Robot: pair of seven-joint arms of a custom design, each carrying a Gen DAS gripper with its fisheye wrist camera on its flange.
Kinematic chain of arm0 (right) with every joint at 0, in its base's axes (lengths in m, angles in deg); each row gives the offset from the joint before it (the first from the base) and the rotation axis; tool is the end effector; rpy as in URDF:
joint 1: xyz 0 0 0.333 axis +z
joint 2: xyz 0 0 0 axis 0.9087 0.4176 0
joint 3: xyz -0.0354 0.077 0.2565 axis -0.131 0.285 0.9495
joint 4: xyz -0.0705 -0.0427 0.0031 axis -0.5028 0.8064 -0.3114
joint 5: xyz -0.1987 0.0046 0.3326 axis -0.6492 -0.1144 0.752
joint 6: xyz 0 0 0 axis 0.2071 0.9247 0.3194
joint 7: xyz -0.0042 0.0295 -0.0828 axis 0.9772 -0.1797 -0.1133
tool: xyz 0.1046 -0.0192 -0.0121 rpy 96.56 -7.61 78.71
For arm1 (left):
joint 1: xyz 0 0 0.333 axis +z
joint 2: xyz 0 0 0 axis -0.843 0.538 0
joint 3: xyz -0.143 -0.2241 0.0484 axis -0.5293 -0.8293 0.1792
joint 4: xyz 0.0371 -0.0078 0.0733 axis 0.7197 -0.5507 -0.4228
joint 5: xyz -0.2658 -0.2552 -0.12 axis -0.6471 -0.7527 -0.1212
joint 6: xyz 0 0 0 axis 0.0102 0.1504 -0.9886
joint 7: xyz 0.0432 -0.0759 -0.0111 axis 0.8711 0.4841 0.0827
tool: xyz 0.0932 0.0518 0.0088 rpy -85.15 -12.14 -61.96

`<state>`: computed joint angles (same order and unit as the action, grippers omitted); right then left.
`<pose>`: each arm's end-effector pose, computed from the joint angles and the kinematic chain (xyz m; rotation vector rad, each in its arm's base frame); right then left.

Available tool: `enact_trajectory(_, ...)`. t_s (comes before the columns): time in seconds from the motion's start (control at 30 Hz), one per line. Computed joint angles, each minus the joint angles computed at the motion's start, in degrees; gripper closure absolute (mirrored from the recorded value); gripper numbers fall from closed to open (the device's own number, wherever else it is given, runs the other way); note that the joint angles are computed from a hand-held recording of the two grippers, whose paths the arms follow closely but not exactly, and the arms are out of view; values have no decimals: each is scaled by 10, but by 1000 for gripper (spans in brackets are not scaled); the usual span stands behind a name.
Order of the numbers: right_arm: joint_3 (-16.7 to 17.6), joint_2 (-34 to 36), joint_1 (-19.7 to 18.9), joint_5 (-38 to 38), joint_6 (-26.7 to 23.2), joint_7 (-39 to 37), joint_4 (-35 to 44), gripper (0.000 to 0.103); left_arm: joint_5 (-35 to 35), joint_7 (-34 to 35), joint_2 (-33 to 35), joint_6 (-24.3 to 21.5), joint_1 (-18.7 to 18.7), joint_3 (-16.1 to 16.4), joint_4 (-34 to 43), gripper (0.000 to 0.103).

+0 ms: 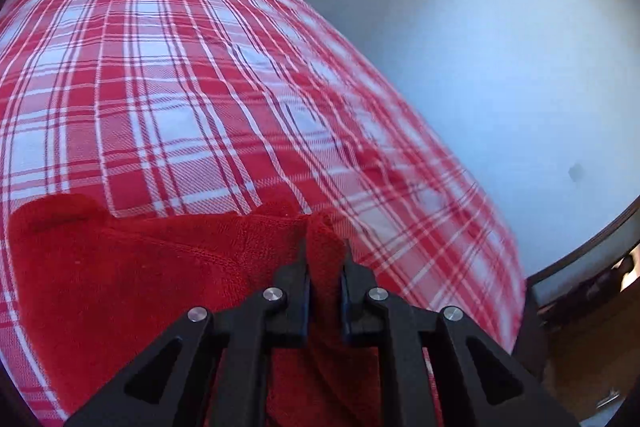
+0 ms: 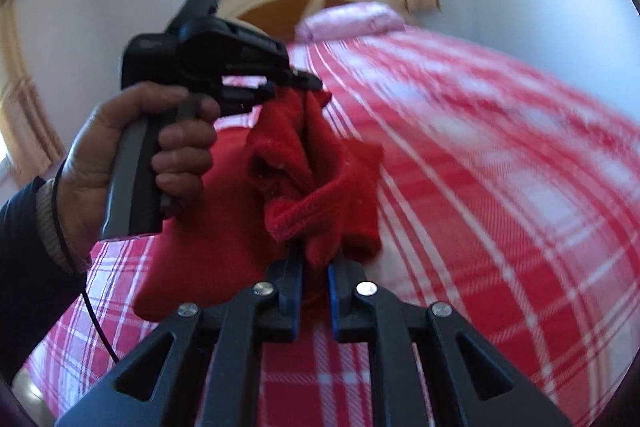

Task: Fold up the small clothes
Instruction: 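Lower the bundle onto the bedspread and open the right tool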

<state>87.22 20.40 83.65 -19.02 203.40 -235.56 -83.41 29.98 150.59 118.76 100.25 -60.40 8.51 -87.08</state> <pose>0.5043 0.2511 0.3785 -1.2362 1.9687 -0.6905 0.6988 -0.2218 0.4057 1.1416 -2.3964 1.1482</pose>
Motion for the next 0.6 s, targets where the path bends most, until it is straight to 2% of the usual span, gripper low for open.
enact_trajectory(0.03,-3,-3,-3,-3,14,12,-10,88,7,4,-9,13,-5,3,-10,89)
enact_trajectory(0.1,-6,-4,-8,-20,36,35,-18,80,14,23,-35,37,-5,6,-29,77)
enact_trajectory(0.13,-8,-10,-10,-43,44,68,-26,71,12,30,-42,49,-4,6,-31,57)
enact_trajectory(0.17,-8,-17,-12,-56,49,93,-33,57,0,45,-61,75,1,3,-50,38)
enact_trajectory(0.23,-10,-32,-21,-72,59,133,-48,54,-59,89,-93,111,29,-11,-82,28)
enact_trajectory(0.33,5,-73,-22,-42,3,113,-78,54,-90,113,-126,110,51,0,-108,26)
enact_trajectory(0.4,19,-101,-23,-38,-41,113,-94,53,-107,134,-158,139,58,11,-161,26)
enact_trajectory(0.43,25,-112,-25,-42,-57,114,-95,53,-116,153,-175,137,67,16,-191,25)
enact_trajectory(0.53,28,-109,-34,-63,-51,83,-66,53,-128,190,-220,150,72,35,-277,25)
enact_trajectory(0.6,21,-85,-43,-86,-15,66,-31,53,-134,229,-253,166,70,46,-345,25)
